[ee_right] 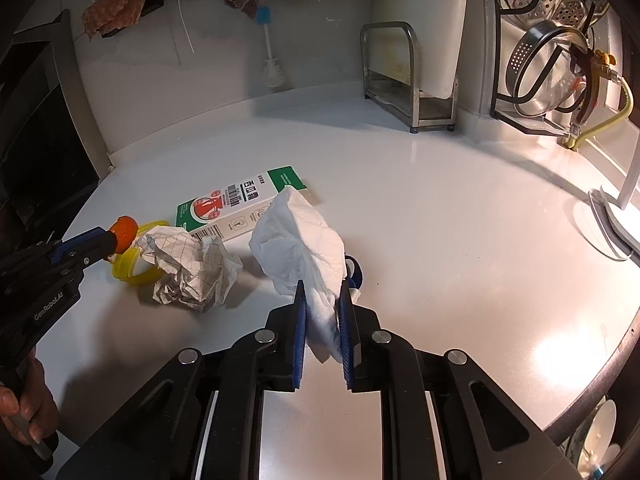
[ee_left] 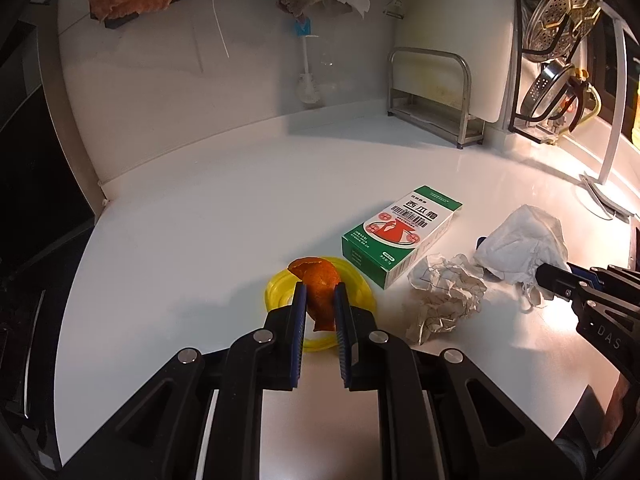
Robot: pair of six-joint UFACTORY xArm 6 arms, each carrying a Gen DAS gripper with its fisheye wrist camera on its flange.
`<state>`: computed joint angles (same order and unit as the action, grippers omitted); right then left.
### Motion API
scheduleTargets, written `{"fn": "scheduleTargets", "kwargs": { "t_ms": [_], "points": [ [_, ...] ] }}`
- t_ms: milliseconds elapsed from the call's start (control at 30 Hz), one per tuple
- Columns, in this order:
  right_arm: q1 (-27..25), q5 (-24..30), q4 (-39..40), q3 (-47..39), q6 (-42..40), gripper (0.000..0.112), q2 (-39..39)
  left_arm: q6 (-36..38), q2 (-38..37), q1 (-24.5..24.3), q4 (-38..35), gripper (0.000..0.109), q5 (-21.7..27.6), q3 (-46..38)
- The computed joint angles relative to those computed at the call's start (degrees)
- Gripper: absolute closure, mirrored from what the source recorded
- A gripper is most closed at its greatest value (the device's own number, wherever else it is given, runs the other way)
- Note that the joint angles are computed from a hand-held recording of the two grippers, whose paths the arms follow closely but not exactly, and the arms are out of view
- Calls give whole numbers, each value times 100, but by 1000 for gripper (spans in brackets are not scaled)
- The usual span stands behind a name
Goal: Collect trash
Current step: 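Grasp the white tissue with the right tool while the left tool grasps the orange peel, then carry tissue and orange peel over the bin and open both tools to drop them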
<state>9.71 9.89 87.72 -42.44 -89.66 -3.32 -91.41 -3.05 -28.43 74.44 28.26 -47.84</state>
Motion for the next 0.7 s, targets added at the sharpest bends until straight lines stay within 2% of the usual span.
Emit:
{"fn": "scheduleTargets", "kwargs": {
  "t_ms": [233, 433, 633, 700],
  "points": [
    [-108, -82, 484, 148, -325, 98, -241, -73, -464, -221, 74, 94, 98, 417],
    [-289, -221, 1366, 908, -1128, 98, -1247, -131, -967, -387, -30, 94, 98, 899],
    [-207, -531, 846, 2101, -327, 98, -2546, -229, -1525, -702, -231, 94, 266, 1410],
    [-56, -680, 362, 2596, 295, 98, -3106, -277, -1737, -836, -353, 94, 263, 1602]
  ]
}}
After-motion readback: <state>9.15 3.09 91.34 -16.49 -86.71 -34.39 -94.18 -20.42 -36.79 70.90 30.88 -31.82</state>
